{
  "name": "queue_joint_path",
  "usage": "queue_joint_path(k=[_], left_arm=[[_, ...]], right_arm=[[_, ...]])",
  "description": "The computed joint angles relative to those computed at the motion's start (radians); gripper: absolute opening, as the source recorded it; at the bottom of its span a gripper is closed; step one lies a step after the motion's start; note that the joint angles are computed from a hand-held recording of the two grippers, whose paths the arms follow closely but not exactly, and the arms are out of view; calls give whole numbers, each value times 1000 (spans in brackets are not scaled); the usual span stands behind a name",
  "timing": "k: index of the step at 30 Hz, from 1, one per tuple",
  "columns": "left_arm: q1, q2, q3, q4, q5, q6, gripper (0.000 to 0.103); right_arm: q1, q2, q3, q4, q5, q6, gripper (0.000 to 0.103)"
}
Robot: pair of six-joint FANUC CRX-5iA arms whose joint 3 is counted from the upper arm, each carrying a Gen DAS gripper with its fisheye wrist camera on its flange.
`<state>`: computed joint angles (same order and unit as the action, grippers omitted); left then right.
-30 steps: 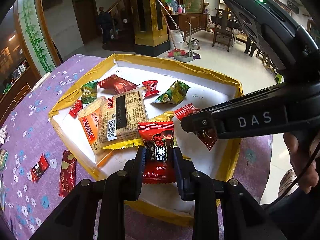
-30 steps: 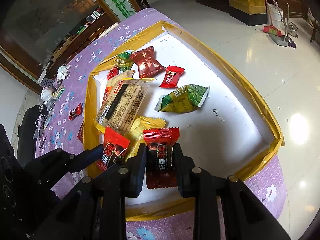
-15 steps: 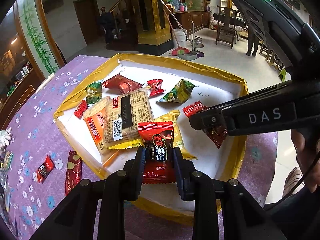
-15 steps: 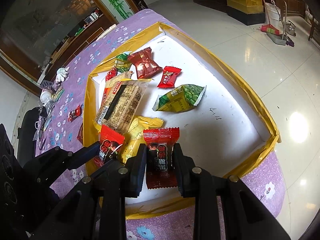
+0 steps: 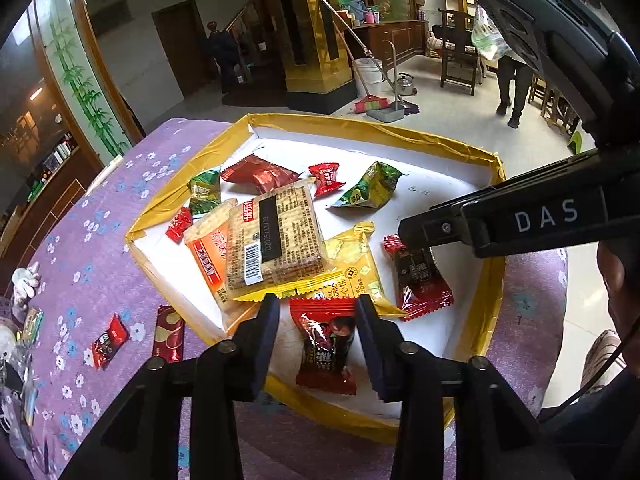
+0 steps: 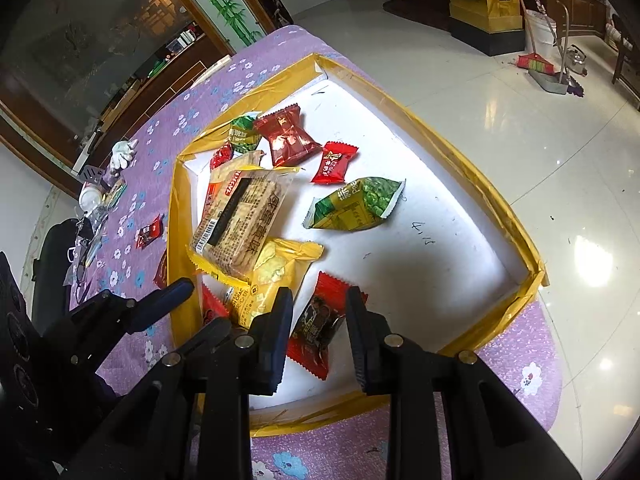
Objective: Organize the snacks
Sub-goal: 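Lower the candies into the tray and open the right then the left gripper, then lift both open grippers away from the tray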
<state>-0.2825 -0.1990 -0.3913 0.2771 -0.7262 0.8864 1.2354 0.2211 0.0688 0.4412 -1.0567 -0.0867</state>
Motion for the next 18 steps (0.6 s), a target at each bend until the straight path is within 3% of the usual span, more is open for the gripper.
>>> queue_joint_path(k=[13,18], left_arm=[[23,-34,-11,-23,12,25,61],[53,-61,-22,-27,23,48,79]], right_arm=[[23,15,22,40,-54,-34,38],[37,33,51,68,-97,-28,45]])
